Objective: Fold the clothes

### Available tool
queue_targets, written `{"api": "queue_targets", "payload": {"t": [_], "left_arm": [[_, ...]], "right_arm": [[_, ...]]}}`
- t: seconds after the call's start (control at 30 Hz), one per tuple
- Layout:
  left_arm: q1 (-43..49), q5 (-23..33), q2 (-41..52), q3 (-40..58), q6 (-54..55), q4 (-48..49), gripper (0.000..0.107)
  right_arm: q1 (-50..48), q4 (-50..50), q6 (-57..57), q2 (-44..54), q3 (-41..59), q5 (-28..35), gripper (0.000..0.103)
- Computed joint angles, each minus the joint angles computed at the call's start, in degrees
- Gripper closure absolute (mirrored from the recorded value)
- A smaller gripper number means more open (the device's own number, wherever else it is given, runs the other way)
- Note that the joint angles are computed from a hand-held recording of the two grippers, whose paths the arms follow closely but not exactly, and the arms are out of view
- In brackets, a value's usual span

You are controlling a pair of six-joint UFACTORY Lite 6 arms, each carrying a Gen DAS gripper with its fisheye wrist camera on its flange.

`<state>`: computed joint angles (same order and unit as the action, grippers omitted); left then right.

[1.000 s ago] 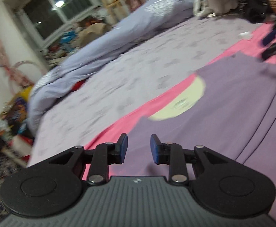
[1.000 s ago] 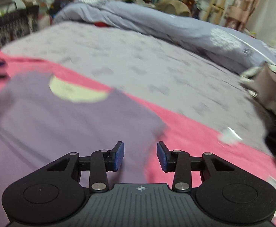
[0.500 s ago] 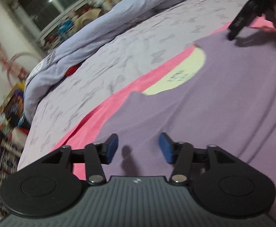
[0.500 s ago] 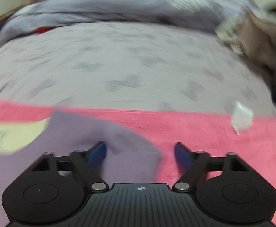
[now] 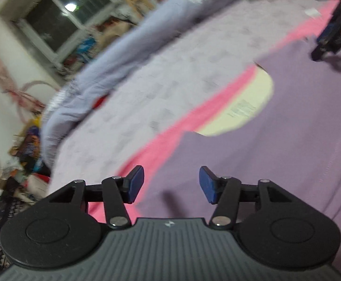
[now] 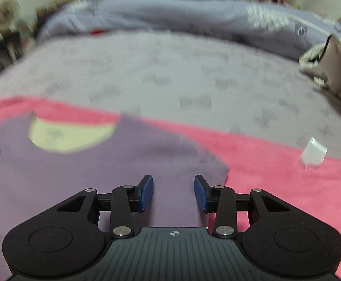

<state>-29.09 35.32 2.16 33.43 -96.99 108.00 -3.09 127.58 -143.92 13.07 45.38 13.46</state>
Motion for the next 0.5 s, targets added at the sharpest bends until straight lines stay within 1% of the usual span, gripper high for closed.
{"api": "queue_targets", "payload": {"t": [0.03,0.07,0.1,0.13,0.17,0.2,0.23,0.27,0.3,0.33,0.43,0.5], "left_arm": [[0.67,-0.3,1.66,0.73,-1.57,-0.13,0.049],[1.49,-0.39,3.45,1.01,-5.53,1.89,0.048],[3.45,-2.5,3.25,1.42,-7.56,1.87,0.047],[5.95,-5.99,2.55,2.56,-7.19,-0.55,0.045],[8.56,-8.97,2.45,4.5,-4.43,-5.37,0.035],[11.04,-11.14,2.47,6.37,-0.64,-11.36,0.033],[12.99,-12.32,2.01,7.73,2.64,-17.36,0.034],[15.0,-13.4,1.57,9.05,6.04,-23.36,0.044],[15.88,-13.38,0.19,9.87,9.2,-29.35,0.058],[16.68,-14.47,-1.97,10.29,14.03,-35.19,0.061],[18.3,-24.52,-8.02,9.22,32.01,-51.45,0.062],[15.97,-28.34,-6.45,10.6,44.01,-63.02,0.061]], "right_arm": [[0.38,6.0,-3.6,2.19,1.78,0.12,0.056],[0.81,10.62,-5.59,4.32,3.8,0.03,0.053],[1.02,12.84,-5.48,6.61,6.29,-0.31,0.046],[1.31,12.66,-3.11,9.5,10.19,-2.11,0.044],[1.76,10.09,1.33,12.02,14.22,-4.75,0.037],[1.74,5.29,7.33,14.02,17.34,-6.58,0.035],[1.74,-0.36,13.33,14.3,18.67,-7.05,0.046],[2.11,-6.36,18.03,12.3,17.93,-7.23,0.056],[2.45,-12.36,22.47,10.0,16.87,-7.18,0.082],[2.78,-18.35,26.29,6.17,14.22,-5.59,0.089],[3.72,-36.34,40.38,-1.9,8.31,2.72,0.089],[5.99,-48.33,50.19,-3.7,7.14,5.53,0.089]]}}
